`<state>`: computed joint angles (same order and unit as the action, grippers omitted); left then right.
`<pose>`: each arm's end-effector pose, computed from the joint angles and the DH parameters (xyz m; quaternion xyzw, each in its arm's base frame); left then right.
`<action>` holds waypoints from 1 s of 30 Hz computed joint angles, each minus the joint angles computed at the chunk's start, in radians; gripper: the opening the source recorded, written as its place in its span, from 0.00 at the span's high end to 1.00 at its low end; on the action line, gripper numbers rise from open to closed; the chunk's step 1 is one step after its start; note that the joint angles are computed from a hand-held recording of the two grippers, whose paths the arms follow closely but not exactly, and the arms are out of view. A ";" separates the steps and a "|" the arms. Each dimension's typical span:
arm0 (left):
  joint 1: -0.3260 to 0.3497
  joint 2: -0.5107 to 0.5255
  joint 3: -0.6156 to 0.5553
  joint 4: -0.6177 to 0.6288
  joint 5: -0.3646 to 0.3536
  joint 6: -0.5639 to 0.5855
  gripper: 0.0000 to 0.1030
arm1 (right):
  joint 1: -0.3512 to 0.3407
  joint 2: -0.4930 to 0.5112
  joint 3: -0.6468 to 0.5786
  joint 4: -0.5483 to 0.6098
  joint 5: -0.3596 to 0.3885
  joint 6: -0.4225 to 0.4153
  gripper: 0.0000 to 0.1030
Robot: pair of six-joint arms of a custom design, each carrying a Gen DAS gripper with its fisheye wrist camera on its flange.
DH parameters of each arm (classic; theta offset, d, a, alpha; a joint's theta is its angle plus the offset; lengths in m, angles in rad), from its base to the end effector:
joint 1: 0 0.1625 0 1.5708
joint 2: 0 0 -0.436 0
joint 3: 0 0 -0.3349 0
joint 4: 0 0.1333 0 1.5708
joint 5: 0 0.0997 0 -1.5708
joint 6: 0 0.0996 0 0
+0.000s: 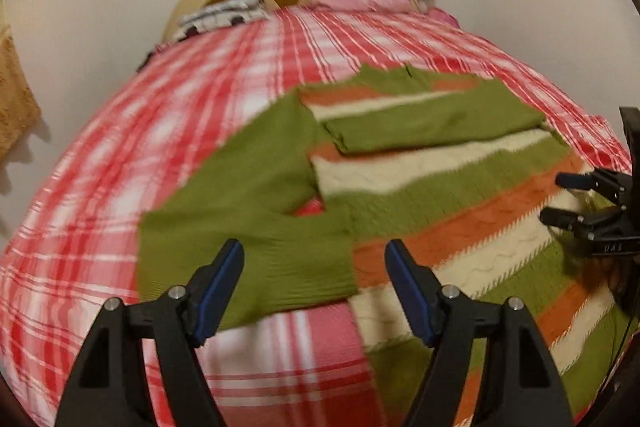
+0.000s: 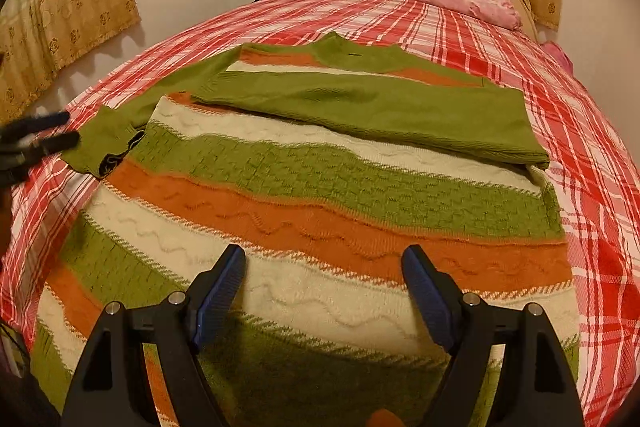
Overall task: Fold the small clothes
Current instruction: 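Lift the sleeve with the left tool and fold it across the sweater body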
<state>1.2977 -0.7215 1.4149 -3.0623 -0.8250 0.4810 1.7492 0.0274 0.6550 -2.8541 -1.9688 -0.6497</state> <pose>0.0028 -0.7349 0.2567 0.1843 0.8499 -0.3251 0.3714 0.2405 -0.7999 -0.0800 0.3232 -0.8808 0.2380 0.2513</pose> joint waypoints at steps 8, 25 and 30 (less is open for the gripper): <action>0.039 0.039 -0.078 0.115 -0.024 -0.081 0.51 | -0.002 0.000 0.005 -0.009 -0.003 0.007 0.21; 0.022 -0.111 -0.100 0.070 -0.254 -0.246 0.92 | -0.007 -0.006 0.015 -0.011 0.023 0.022 0.20; -0.006 -0.119 -0.199 0.075 -0.298 -0.244 0.92 | -0.010 -0.010 0.019 -0.014 0.031 0.027 0.20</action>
